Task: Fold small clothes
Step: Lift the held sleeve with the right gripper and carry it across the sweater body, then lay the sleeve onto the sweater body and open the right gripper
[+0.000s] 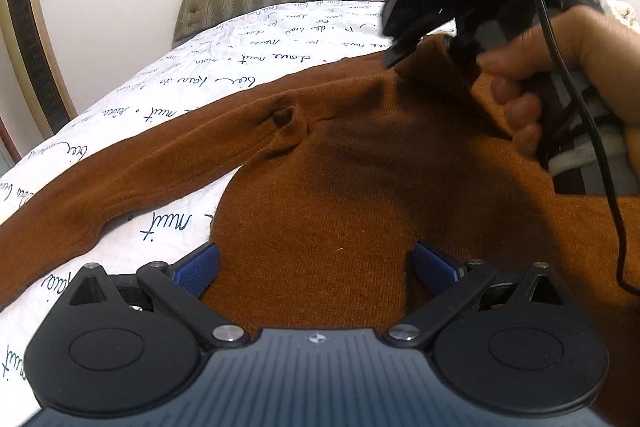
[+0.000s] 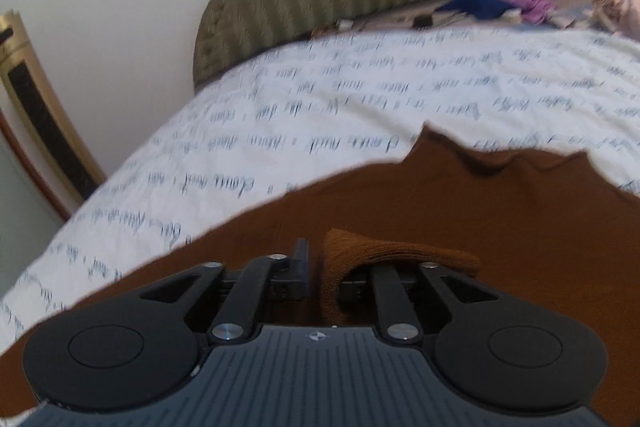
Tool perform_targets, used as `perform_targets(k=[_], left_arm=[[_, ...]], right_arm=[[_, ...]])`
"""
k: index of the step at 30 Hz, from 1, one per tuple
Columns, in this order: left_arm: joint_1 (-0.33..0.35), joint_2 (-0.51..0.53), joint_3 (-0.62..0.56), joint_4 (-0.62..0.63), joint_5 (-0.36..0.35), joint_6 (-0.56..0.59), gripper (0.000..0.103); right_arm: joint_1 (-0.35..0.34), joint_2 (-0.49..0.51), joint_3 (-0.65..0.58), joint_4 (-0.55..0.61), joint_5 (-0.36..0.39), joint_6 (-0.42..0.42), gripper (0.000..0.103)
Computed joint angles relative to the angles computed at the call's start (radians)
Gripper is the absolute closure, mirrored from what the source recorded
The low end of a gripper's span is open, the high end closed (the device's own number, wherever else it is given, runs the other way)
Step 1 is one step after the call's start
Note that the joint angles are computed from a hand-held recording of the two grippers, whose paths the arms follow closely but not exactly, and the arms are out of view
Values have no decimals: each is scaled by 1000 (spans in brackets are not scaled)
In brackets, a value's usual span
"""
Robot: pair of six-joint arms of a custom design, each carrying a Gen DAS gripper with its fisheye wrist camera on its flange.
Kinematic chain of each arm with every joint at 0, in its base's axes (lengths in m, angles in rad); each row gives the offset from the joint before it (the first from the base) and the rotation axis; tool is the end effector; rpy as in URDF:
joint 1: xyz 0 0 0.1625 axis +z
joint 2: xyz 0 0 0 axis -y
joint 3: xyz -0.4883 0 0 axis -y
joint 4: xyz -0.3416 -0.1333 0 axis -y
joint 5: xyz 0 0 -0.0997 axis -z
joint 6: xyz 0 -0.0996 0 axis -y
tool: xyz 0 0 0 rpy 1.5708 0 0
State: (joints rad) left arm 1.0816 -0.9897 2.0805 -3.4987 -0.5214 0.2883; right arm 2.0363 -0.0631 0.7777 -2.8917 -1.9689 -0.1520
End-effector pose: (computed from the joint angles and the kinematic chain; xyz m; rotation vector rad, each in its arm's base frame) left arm -0.0549 -0.5705 0.3085 0.2790 2.0275 -0.9922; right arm 0.4794 -0.7435 -0.0492 0.6586 -2.6259 0.9198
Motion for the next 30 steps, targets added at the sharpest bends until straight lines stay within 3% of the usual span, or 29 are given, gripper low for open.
perform_targets(k=[2, 5, 8, 14, 16, 18, 23, 26, 27, 29, 30], left_arm=[[1, 1, -1, 2, 0, -4, 0], [0, 7, -1, -10, 4, 4, 0], [-2, 12, -1, -18, 9, 9, 0], [-1, 14, -1, -23, 10, 13, 0], [-3, 18, -3, -30, 15, 16, 0], [-4, 24, -5, -41, 21, 26, 0], [-8, 24, 3, -49, 24, 24, 0], [-11, 23, 8, -50, 26, 19, 0], [-10, 24, 8, -54, 26, 23, 0], [-11, 25, 9, -60, 26, 27, 0], [-10, 24, 9, -60, 25, 26, 0]], right_arm=[[-11, -12, 15, 39, 63, 8, 57], [-15, -35, 54, 42, 170, -61, 32], [-15, -61, 85, 8, 227, -67, 32], [-42, -106, 160, -13, 265, 59, 32], [-67, -121, 196, -26, 355, 104, 32], [-77, -119, 182, 36, 420, 100, 27], [-7, -62, 55, 170, 252, -119, 20], [49, 7, -100, 340, 10, -267, 17], [61, 27, -144, 396, -41, -292, 17], [63, 29, -161, 435, -45, -277, 13], [53, 15, -146, 434, -8, -221, 10]])
